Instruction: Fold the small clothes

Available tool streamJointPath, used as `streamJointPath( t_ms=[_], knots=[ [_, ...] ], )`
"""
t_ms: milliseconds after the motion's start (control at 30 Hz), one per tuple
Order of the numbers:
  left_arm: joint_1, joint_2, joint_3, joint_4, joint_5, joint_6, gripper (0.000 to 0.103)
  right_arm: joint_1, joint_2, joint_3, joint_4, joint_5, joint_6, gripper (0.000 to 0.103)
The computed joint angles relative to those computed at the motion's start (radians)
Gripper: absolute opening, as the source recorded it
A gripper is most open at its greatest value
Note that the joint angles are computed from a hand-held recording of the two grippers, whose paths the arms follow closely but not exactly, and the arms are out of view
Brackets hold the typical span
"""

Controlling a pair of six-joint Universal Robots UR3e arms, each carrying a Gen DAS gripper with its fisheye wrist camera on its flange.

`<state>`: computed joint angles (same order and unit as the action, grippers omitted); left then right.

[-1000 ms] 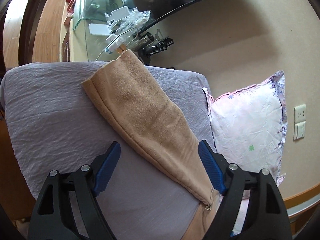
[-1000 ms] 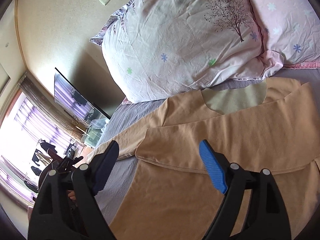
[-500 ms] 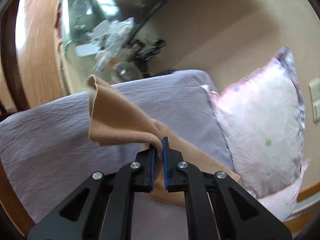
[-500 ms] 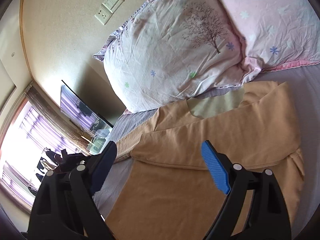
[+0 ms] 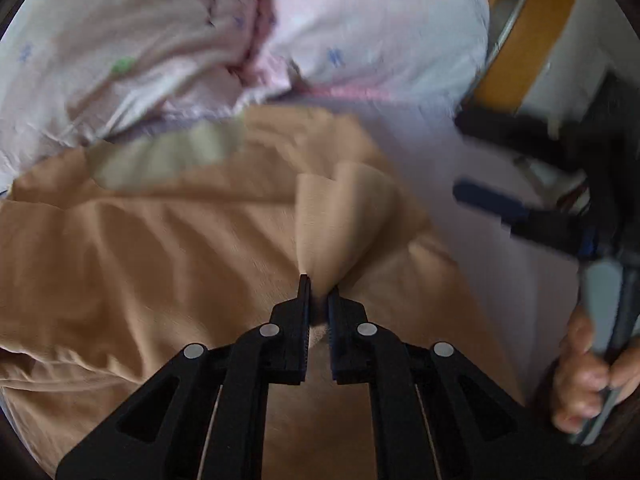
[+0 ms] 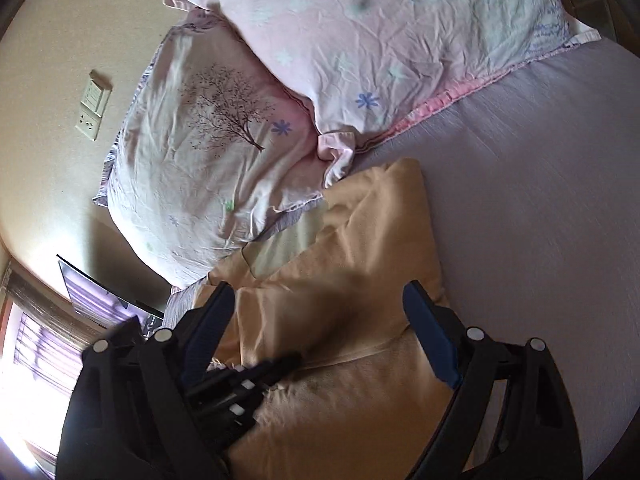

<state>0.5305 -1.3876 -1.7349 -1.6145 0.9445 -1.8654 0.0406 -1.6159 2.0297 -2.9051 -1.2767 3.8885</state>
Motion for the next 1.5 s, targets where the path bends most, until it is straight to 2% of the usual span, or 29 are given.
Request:
streamJointPath(
  t_ms=[33, 67, 100, 133, 167, 200, 233, 267, 333, 367, 400, 467, 533, 600, 633, 733, 833, 867, 900, 967, 1133, 1233, 1300, 1367, 1400, 1433, 1500],
  knots=[
    [0.02, 0.053, -0.03, -0.015, 0.005, 0.05, 0.01, -0.007, -0.001, -0.005, 0.017, 0.011, -0.017, 0.084],
    [0.079, 0.089, -0.018, -0.113, -0.017, 0.148, 0.021, -0.011, -0.001, -0.018, 0.045, 0.011, -0.04, 0.081],
    [0.136, 0.092, 0.035, -0.245, -0.033, 0.233, 0.027, -0.013, 0.005, -0.041, 0.082, 0.008, -0.068, 0.077],
    [0.201, 0.068, 0.126, -0.402, -0.043, 0.326, 0.044, -0.008, 0.016, -0.061, 0.109, 0.001, -0.087, 0.073],
    [0.269, 0.053, 0.198, -0.525, -0.065, 0.413, 0.06, -0.006, 0.032, -0.092, 0.151, -0.001, -0.107, 0.064],
    [0.324, 0.046, 0.247, -0.595, -0.098, 0.473, 0.065, -0.002, 0.053, -0.115, 0.185, -0.001, -0.127, 0.056],
    [0.373, 0.022, 0.295, -0.606, -0.136, 0.497, 0.072, 0.001, 0.075, -0.132, 0.207, 0.003, -0.144, 0.052],
    [0.38, 0.007, 0.301, -0.534, -0.18, 0.448, 0.075, 0.01, 0.098, -0.15, 0.231, -0.008, -0.159, 0.048],
    [0.372, -0.041, 0.27, -0.256, -0.206, 0.245, 0.075, 0.038, 0.139, -0.183, 0.265, -0.058, -0.169, 0.046],
    [0.342, -0.083, 0.253, -0.092, -0.191, 0.122, 0.075, 0.05, 0.156, -0.191, 0.268, -0.08, -0.174, 0.046],
    [0.331, -0.127, 0.251, 0.013, -0.168, 0.046, 0.075, 0.062, 0.167, -0.191, 0.259, -0.105, -0.176, 0.046],
    [0.301, -0.205, 0.255, 0.17, -0.115, -0.066, 0.075, 0.093, 0.194, -0.202, 0.241, -0.169, -0.187, 0.046],
    [0.274, -0.246, 0.23, 0.292, -0.052, -0.133, 0.075, 0.117, 0.22, -0.235, 0.271, -0.207, -0.211, 0.046],
    [0.282, -0.278, 0.252, 0.258, -0.013, -0.105, 0.075, 0.127, 0.232, -0.266, 0.335, -0.198, -0.242, 0.034],
    [0.291, -0.266, 0.23, 0.252, -0.001, -0.083, 0.075, 0.135, 0.228, -0.269, 0.359, -0.202, -0.253, 0.032],
    [0.325, -0.25, 0.187, 0.257, 0.001, -0.019, 0.075, 0.149, 0.177, -0.217, 0.358, -0.2, -0.262, 0.031],
    [0.339, -0.262, 0.182, 0.25, -0.01, -0.003, 0.075, 0.137, 0.137, -0.165, 0.324, -0.172, -0.251, 0.031],
    [0.333, -0.269, 0.182, 0.256, -0.011, -0.012, 0.075, 0.135, 0.137, -0.166, 0.329, -0.167, -0.259, 0.024],
    [0.33, -0.274, 0.188, 0.253, -0.012, -0.017, 0.075, 0.136, 0.142, -0.175, 0.334, -0.164, -0.27, 0.003],
    [0.334, -0.281, 0.197, 0.238, -0.015, -0.016, 0.075, 0.147, 0.146, -0.187, 0.322, -0.174, -0.283, 0.004],
    [0.333, -0.288, 0.205, 0.226, -0.028, -0.039, 0.075, 0.188, 0.169, -0.301, 0.241, -0.358, -0.314, 0.004],
    [0.323, -0.284, 0.197, 0.222, -0.03, -0.042, 0.075, 0.187, 0.277, -0.463, 0.342, -0.42, -0.333, 0.004],
    [0.316, -0.269, 0.169, 0.258, -0.022, -0.052, 0.076, 0.171, 0.36, -0.562, 0.471, -0.434, -0.33, 0.009],
    [0.326, -0.265, 0.171, 0.235, -0.033, -0.037, 0.077, 0.143, 0.329, -0.502, 0.456, -0.413, -0.276, 0.019],
    [0.334, -0.269, 0.182, 0.21, -0.041, -0.029, 0.077, 0.116, 0.275, -0.412, 0.378, -0.356, -0.26, 0.032],
    [0.34, -0.275, 0.195, 0.188, -0.048, -0.024, 0.077, 0.094, 0.214, -0.318, 0.301, -0.302, -0.249, 0.037],
    [0.338, -0.287, 0.212, 0.173, -0.049, -0.033, 0.077, 0.094, 0.143, -0.229, 0.247, -0.273, -0.252, 0.037]
  ],
)
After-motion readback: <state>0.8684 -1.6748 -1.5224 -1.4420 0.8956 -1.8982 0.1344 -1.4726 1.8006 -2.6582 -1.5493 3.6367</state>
